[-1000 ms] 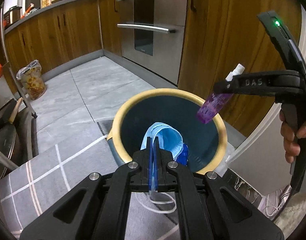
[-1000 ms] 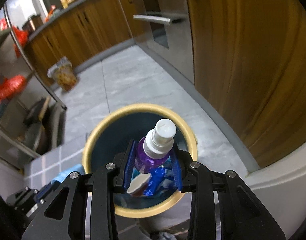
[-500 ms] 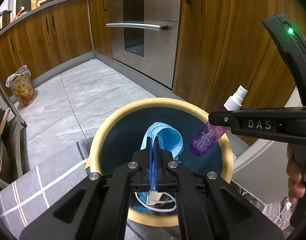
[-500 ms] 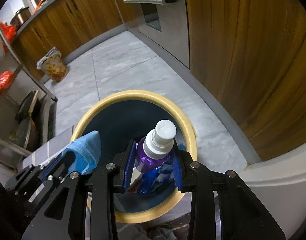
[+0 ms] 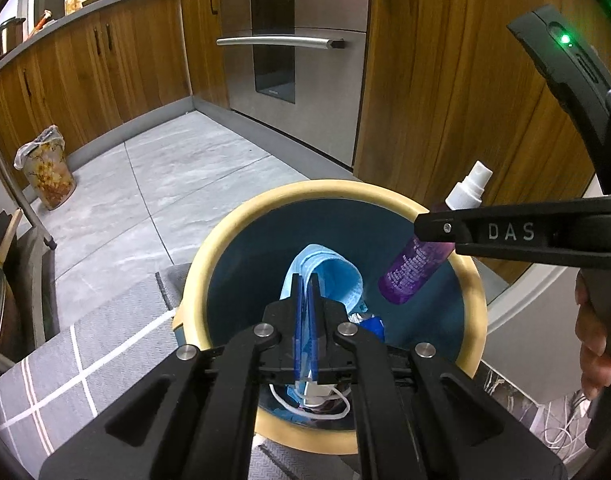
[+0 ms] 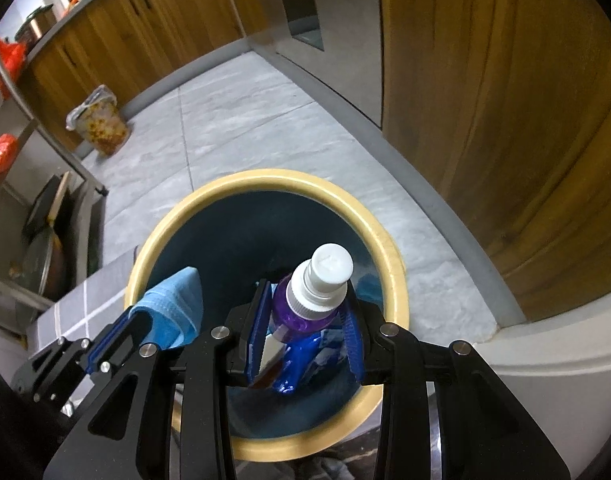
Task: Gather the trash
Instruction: 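Open both grippers to drop the mask and spray bottle into the bin, then move both grippers back over the medicine box and foil pack on the mat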
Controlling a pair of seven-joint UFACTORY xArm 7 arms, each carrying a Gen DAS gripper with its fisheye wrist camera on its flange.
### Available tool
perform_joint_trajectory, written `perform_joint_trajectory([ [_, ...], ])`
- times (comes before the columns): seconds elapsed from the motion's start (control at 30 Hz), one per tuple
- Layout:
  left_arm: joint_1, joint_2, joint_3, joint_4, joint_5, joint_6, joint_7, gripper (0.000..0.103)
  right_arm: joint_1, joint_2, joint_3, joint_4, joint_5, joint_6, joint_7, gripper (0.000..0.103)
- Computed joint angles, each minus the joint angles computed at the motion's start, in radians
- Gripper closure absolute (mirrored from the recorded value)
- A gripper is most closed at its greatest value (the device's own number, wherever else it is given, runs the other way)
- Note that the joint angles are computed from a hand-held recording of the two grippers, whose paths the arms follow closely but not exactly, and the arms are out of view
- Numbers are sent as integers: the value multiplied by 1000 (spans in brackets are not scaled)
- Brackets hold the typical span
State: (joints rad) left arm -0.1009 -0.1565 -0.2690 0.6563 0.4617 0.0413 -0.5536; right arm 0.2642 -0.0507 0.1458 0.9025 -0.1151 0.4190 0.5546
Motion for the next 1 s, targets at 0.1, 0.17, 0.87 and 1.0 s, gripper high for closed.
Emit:
perform_joint_trajectory([
  [0.1,33,-11,-25,-6,31,-4,-37,84,-2,-7,0,-6,-14,-5,10,67],
  [0.17,50,-18,-36,-13,50,-9,-59,70,-3,-16,-1,-14,-9,-18,13,67],
  [0.87,-9,-262,6,-151,-132,71,73,69,-4,-144,30,-95,-19,-60,51,59],
  [1.0,-46,-357,27,-186,-192,116,112,69,-8,-216,39,-142,0,-80,76,54],
])
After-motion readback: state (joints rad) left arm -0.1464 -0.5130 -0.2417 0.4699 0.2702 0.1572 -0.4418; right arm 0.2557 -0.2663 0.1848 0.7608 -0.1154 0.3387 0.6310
